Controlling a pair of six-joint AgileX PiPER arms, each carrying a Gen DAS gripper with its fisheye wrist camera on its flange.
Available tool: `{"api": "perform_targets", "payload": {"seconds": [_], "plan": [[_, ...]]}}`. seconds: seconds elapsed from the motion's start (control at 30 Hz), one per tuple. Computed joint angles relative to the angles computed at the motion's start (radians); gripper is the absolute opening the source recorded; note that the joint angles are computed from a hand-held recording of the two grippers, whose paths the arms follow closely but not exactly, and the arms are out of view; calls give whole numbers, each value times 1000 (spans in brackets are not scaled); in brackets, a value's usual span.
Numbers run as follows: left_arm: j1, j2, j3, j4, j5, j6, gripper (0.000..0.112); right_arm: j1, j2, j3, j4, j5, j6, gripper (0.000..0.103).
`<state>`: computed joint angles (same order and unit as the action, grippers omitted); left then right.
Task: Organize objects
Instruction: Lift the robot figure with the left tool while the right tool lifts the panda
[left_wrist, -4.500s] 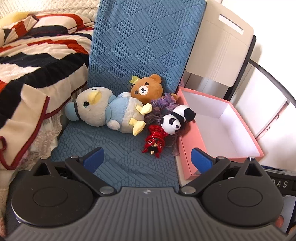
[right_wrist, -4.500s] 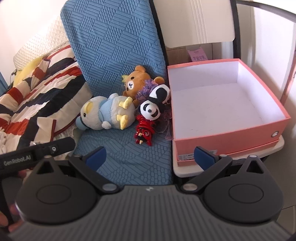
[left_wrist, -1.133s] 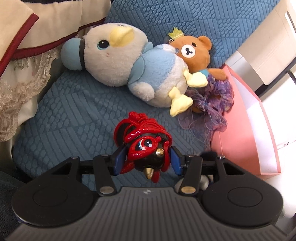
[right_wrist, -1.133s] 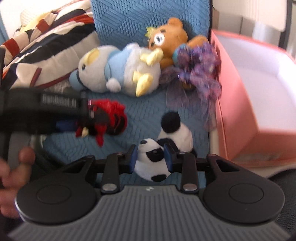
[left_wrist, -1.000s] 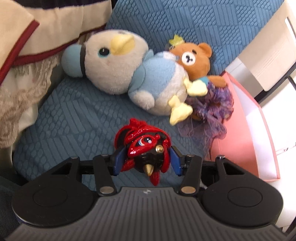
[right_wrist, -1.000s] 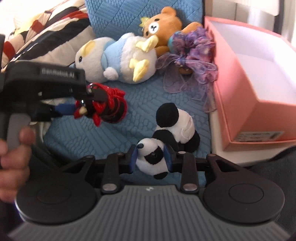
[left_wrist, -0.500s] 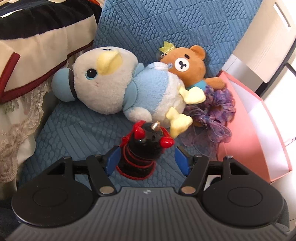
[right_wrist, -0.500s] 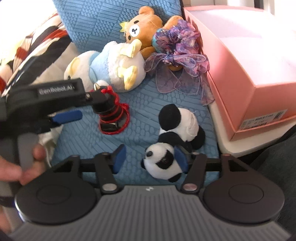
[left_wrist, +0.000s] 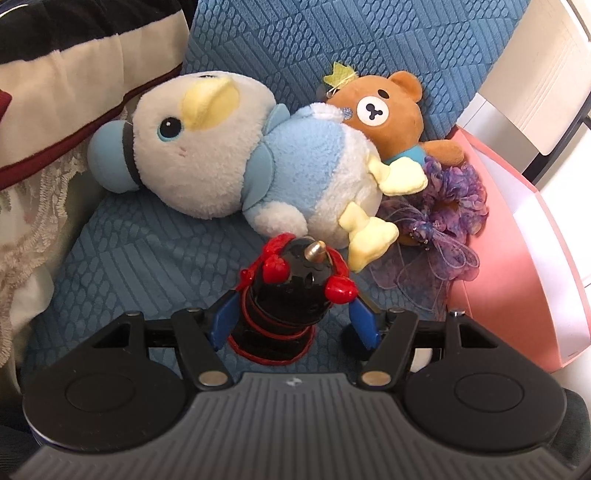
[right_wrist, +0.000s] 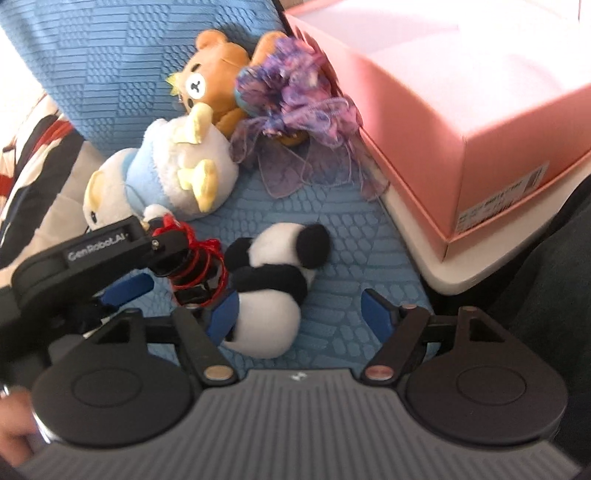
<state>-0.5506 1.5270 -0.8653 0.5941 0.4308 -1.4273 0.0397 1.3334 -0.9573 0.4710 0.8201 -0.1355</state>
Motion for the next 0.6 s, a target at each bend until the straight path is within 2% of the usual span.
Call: {"api": "perform_targets", "payload": {"seconds": [0.2,0.27,0.33,0.47,0.6], "plan": [[0,23,-13,11,4,-9,70,-14,62,-17,131,21,-75,66],[7,19,-7,19,-7,-22,70,-6,82,-27,151,32,-80,65],[22,11,9,20,-37,-34,70,-14,109,-36,206,59,-107,59],[64,0,36,-57,-104,8,70,5,156,-88,217,111,-102,56],[62,-2,39,-32,-105,-15,70,2,184,-125,214,135,-116,53]]}}
